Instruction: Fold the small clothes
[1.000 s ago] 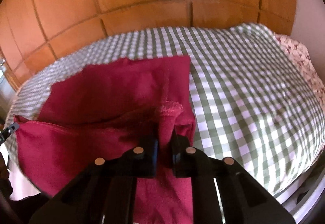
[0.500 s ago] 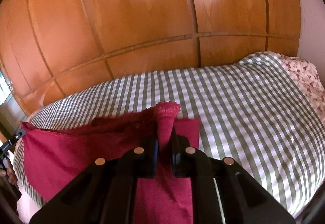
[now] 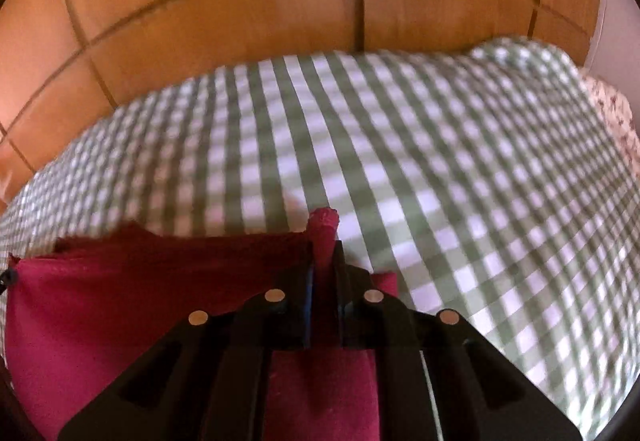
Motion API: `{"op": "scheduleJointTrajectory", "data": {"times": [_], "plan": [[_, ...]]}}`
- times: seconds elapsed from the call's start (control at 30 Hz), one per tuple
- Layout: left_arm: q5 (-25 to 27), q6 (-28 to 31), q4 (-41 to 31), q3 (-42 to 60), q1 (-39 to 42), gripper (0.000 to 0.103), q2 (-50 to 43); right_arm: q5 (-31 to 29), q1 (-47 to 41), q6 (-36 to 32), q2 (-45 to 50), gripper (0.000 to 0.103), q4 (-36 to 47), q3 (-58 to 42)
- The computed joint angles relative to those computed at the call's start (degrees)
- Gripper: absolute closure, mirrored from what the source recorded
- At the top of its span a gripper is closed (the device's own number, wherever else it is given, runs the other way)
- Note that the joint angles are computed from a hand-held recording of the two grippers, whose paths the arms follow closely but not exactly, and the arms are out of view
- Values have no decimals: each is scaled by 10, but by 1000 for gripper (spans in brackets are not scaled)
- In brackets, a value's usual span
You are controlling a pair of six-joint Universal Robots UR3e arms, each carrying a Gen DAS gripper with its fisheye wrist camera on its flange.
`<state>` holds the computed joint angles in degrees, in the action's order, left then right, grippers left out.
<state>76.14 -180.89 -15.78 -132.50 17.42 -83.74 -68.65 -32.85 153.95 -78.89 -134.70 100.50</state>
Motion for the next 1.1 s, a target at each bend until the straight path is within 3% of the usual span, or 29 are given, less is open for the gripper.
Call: {"op": "scheduleJointTrajectory", "data": {"times": [0.03,0.07,0.1,0.17,0.27,0.4,0.5,0.57,0.6,0.7,0.83,1.03,1.1], "plan": [[1,-1,2,-3,0,94,5,3,-4,-1,-5,89,6,-2],[13,-4,-3,-2,-4,79,14,0,-6,-1,-9,75,8,-3],[42,-16,-12,3,-15,52,22,-1,-7,-2,-17,59,9,-2],[59,-36,-3,-17,-9,33,65,13,-18,-13,-58,57,-1,20],[14,-15,-25,-69,26,33,181,76,-40,-39,-141,48,49,50],[49,-14,-11,-120,-30,33,261,161,-37,-123,-246,30,173,91],[140,-30,42,-115,-136,33,184,114,43,-106,-241,21,139,132],[185,-54,24,-97,-170,33,129,54,93,-64,-185,19,95,139],[197,-66,-5,-88,-174,33,119,66,86,-61,-183,16,51,171],[174,-80,-39,-116,-154,33,198,69,78,-65,-196,16,68,168],[225,-86,-78,-113,-203,33,277,71,59,-77,-238,15,118,159],[242,-105,-177,-110,-219,27,390,136,-53,-174,-384,15,285,180],[225,-97,-213,-110,-199,27,427,146,-90,-210,-419,15,344,181]]}}
